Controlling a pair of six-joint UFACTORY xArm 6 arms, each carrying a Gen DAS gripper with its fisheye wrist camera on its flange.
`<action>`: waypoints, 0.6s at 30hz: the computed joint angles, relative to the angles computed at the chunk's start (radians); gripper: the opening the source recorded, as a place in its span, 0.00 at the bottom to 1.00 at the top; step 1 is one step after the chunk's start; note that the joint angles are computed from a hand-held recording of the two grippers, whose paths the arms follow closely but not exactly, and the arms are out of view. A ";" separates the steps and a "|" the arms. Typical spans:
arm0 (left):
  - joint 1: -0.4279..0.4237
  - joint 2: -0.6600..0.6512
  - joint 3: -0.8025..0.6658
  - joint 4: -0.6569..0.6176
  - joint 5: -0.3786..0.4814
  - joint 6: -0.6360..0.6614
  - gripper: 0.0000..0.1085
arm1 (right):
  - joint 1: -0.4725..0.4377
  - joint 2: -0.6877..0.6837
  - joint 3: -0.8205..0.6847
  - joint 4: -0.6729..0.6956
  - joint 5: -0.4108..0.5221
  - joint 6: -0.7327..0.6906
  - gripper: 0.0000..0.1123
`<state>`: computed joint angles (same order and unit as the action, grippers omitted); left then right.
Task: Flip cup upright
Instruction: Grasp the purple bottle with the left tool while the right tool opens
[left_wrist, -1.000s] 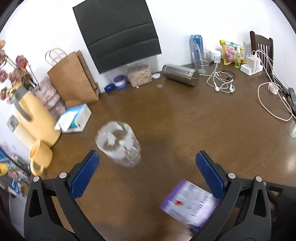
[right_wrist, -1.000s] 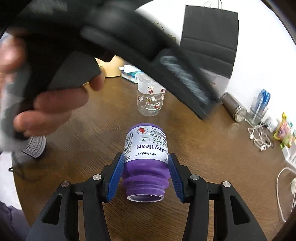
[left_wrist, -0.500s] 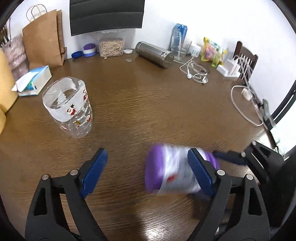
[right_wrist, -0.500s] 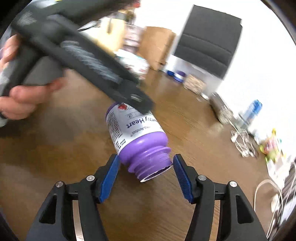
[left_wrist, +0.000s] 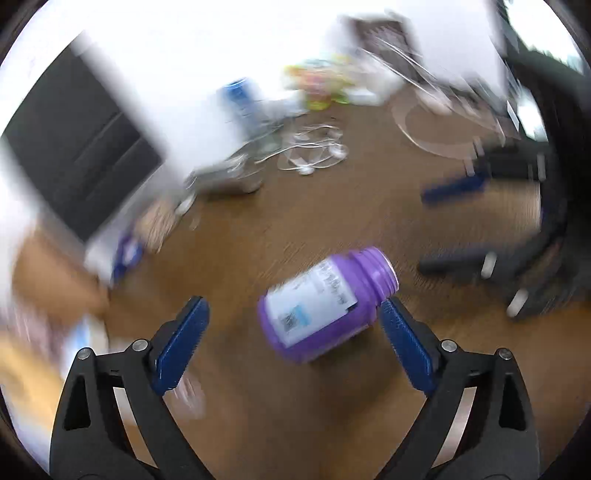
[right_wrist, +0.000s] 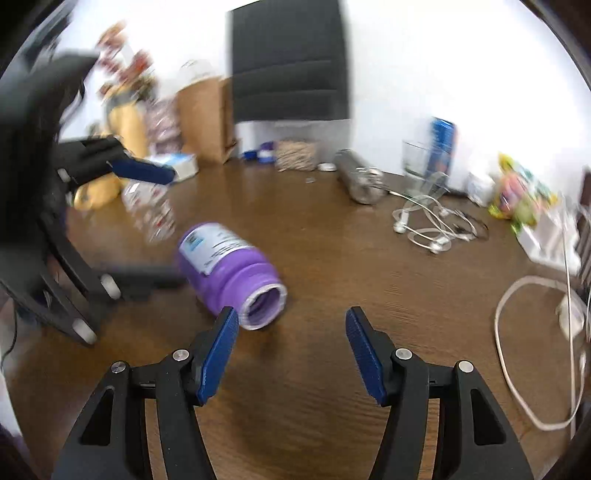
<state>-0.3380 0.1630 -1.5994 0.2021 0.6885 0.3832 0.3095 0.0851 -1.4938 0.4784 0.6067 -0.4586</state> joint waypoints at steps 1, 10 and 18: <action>-0.009 0.057 -0.080 0.009 0.086 0.078 0.82 | -0.008 -0.001 0.004 0.050 -0.002 -0.012 0.58; -0.017 0.407 -0.546 0.021 0.332 0.199 0.55 | -0.086 0.063 -0.064 0.290 0.122 -0.017 0.59; -0.007 0.380 -0.527 -0.005 0.301 0.011 0.55 | -0.075 0.041 -0.040 0.316 0.077 -0.064 0.65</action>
